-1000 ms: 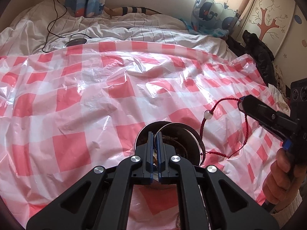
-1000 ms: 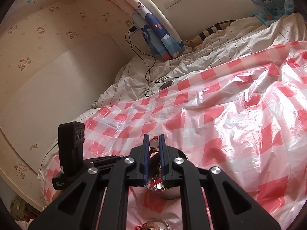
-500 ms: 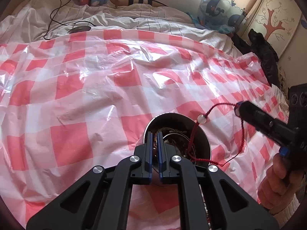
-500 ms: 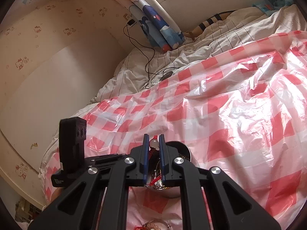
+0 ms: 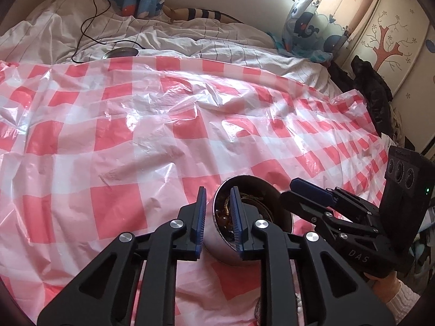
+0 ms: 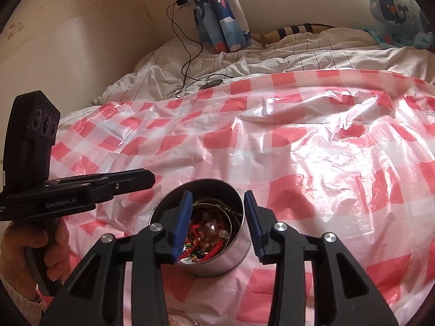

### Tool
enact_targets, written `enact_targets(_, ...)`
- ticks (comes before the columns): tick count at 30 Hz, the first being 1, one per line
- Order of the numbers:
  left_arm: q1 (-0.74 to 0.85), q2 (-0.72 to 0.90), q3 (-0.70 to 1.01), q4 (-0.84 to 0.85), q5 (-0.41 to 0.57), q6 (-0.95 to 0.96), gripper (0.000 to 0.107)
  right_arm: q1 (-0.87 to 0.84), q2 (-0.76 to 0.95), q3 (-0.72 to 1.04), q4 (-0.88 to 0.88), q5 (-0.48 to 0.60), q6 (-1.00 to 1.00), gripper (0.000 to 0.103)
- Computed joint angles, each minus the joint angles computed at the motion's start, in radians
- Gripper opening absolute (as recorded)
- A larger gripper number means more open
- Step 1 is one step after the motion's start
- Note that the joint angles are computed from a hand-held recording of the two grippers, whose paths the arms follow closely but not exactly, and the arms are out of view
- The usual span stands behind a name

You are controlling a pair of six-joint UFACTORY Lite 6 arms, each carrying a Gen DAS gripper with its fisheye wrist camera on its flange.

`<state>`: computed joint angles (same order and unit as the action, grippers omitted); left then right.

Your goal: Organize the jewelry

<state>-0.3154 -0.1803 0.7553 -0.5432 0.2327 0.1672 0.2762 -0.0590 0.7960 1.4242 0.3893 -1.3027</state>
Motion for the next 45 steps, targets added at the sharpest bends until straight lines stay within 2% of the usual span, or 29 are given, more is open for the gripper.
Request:
enact_targets(4,-0.02,-0.014,-0.004,0.062,-0.005,-0.066,0.022,-0.071,-0.053,-0.02,0.001,0.03,0.004,0.042)
enact_targets(9,-0.046,-0.083,-0.041,0.21,0.004,-0.217,0.027,-0.193,-0.211,-0.064,-0.183,0.097,0.192,0.045)
enact_targets(13,-0.118,-0.191,-0.099,0.555,0.05,-0.567,0.038,-0.262,-0.359,-0.116,-0.32,0.17,0.336,0.052)
enact_targets(15,-0.156,-0.277,-0.158,0.68,0.071,-0.718,0.046,-0.3,-0.494,-0.214,-0.367,0.221,0.376,0.052)
enact_targets(19,-0.248,-0.458,-0.34,0.73,0.092,-0.89,0.047,-0.323,-0.718,-0.416,-0.551,0.3,0.516,0.052)
enact_targets(21,-0.308,-0.472,-0.383,0.777,0.093,-0.984,0.047,-0.296,-0.703,-0.435,-0.571,0.307,0.557,0.052)
enact_targets(25,-0.474,-0.424,-0.367,0.937,0.107,-1.157,0.048,-0.298,-0.663,-0.436,-0.445,0.349,0.471,0.052)
enact_targets(28,-0.575,-0.401,-0.386,0.928,0.104,-1.154,0.048,-0.265,-0.681,-0.442,-0.49,0.344,0.507,0.052)
enact_targets(31,-0.676,-0.391,-0.419,1.081,0.123,-1.338,0.048,-0.227,-0.672,-0.45,-0.504,0.324,0.52,0.047)
enact_targets(34,-0.725,-0.394,-0.438,1.239,0.148,-1.547,0.048,-0.206,-0.611,-0.449,-0.449,0.324,0.472,0.041)
enact_targets(36,-0.735,-0.395,-0.434,1.304,0.151,-1.623,0.048,-0.157,-0.59,-0.449,-0.442,0.289,0.473,0.04)
enact_targets(40,-0.75,-0.355,-0.396,1.353,0.146,-1.648,0.048,-0.092,-0.563,-0.452,-0.429,0.232,0.479,0.04)
enact_targets(45,-0.765,-0.268,-0.358,1.372,0.146,-1.675,0.046,-0.122,-0.55,-0.456,-0.403,0.24,0.445,0.04)
